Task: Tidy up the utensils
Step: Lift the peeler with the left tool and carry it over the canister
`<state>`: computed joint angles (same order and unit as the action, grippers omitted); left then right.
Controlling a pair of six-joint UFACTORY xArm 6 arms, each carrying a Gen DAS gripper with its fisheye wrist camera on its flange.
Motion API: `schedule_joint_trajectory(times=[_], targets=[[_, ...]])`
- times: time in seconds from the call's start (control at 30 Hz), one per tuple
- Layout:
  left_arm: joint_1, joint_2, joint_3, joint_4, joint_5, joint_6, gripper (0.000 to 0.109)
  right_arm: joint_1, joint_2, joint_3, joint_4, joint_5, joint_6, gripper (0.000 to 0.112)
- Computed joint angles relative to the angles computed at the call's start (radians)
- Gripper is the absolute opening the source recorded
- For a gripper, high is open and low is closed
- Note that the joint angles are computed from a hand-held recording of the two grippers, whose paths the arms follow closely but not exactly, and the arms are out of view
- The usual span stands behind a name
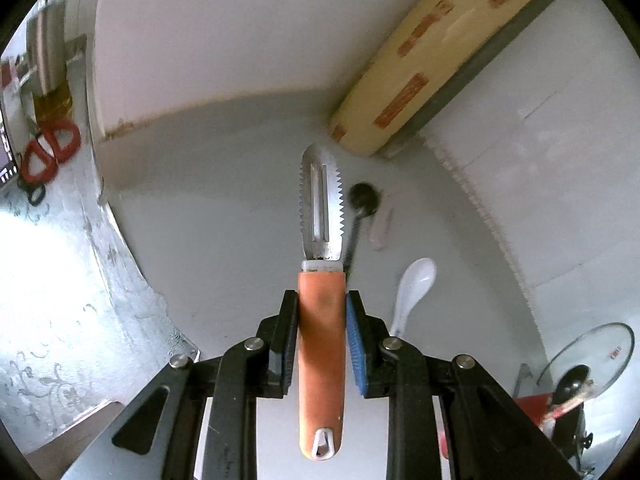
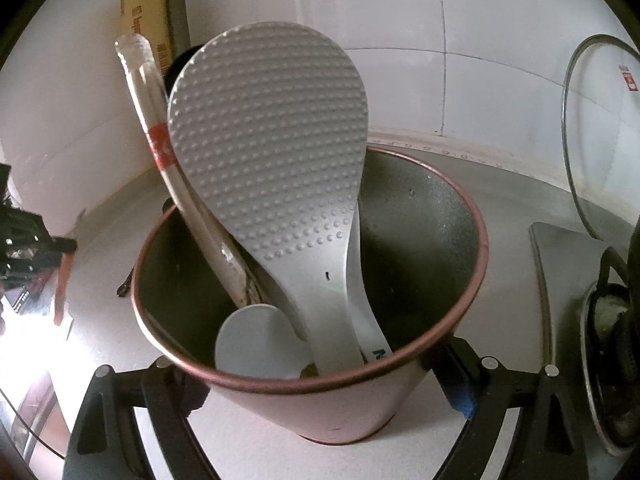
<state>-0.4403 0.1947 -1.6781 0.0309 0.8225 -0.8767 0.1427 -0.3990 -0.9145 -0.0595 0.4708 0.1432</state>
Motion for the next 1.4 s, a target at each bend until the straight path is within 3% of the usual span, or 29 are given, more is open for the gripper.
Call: schedule_joint_trajectory(times=[0.2, 0.5, 0.8, 0.87, 1.2, 1.4], targets=[[-0.032, -0.042, 0.014, 0.071, -0.079, -0.002, 0.024, 0.005, -0.016, 0.009, 0.070, 0.006, -0.088, 0.092], [-0.095, -0.029, -0.085, 0.168, -0.171, 0.063, 0.024, 0.009, -0.044, 0.032, 0.135, 0.012, -0.175, 0.092], [-0.176, 0.024, -0.238, 0.185, -0.194, 0.202, 0.024, -0.003, -0.018, -0.005, 0.158, 0.031, -0.215, 0.092], [-0.190, 0.046, -0.271, 0.184, -0.204, 0.238, 0.024, -0.004, -0.086, 0.017, 0.151, 0.080, -0.214, 0.092], [-0.270, 0.167, -0.485, 0.131, -0.117, 0.390, 0.024, 0.015, -0.066, 0.022, 0.138, 0.054, -0.184, 0.092], [-0.298, 0.316, -0.708, 0.044, -0.003, 0.490, 0.024, 0.011, -0.048, 0.017, 0.155, 0.039, -0.203, 0.092]])
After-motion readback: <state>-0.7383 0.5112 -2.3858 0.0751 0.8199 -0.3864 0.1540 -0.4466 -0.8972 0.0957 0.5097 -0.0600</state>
